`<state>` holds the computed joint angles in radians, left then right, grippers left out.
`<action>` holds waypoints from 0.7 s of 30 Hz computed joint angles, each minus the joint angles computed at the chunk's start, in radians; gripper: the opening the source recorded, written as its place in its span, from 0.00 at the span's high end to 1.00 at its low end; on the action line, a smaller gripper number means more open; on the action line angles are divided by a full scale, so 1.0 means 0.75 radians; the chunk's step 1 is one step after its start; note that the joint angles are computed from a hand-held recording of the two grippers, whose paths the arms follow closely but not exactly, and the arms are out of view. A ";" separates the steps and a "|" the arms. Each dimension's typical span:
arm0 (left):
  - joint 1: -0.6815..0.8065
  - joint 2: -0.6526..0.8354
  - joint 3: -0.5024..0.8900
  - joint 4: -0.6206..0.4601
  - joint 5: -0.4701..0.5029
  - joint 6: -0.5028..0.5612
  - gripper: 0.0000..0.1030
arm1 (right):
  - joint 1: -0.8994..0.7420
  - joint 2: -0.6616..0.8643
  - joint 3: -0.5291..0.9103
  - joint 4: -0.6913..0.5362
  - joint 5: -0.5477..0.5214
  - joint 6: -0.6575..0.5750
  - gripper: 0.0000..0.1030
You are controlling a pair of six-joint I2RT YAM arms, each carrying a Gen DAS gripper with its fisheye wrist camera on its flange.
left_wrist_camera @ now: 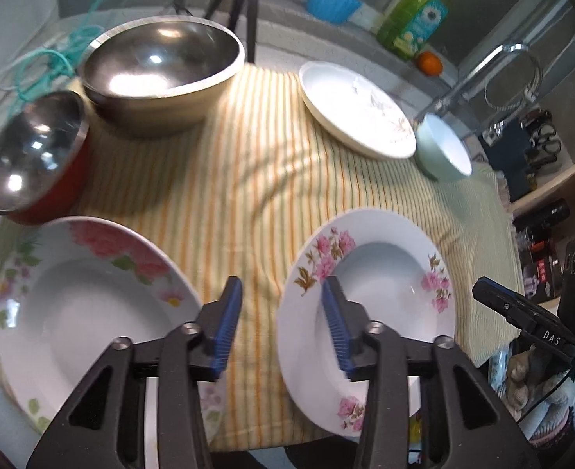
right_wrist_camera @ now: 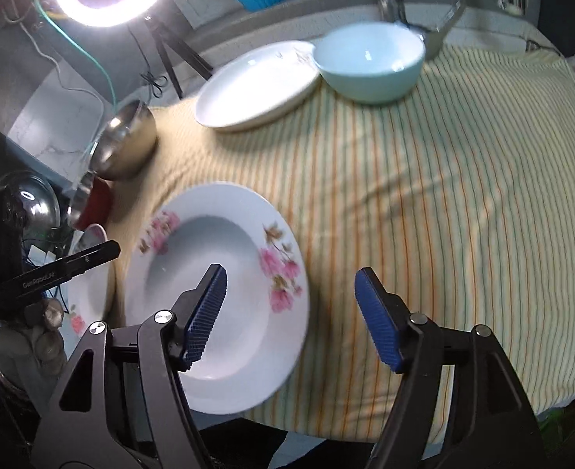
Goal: Organize plates and bowls
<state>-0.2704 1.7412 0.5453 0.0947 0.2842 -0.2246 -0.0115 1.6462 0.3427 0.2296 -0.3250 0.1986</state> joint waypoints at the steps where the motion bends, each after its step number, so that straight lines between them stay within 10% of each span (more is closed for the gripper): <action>1: 0.034 -0.073 -0.047 0.006 -0.003 0.001 0.57 | 0.027 -0.031 0.004 -0.011 0.017 0.001 0.31; 21: 0.890 -0.572 -0.428 -0.147 0.087 0.253 0.57 | 0.630 0.215 0.397 -0.063 0.100 0.034 0.31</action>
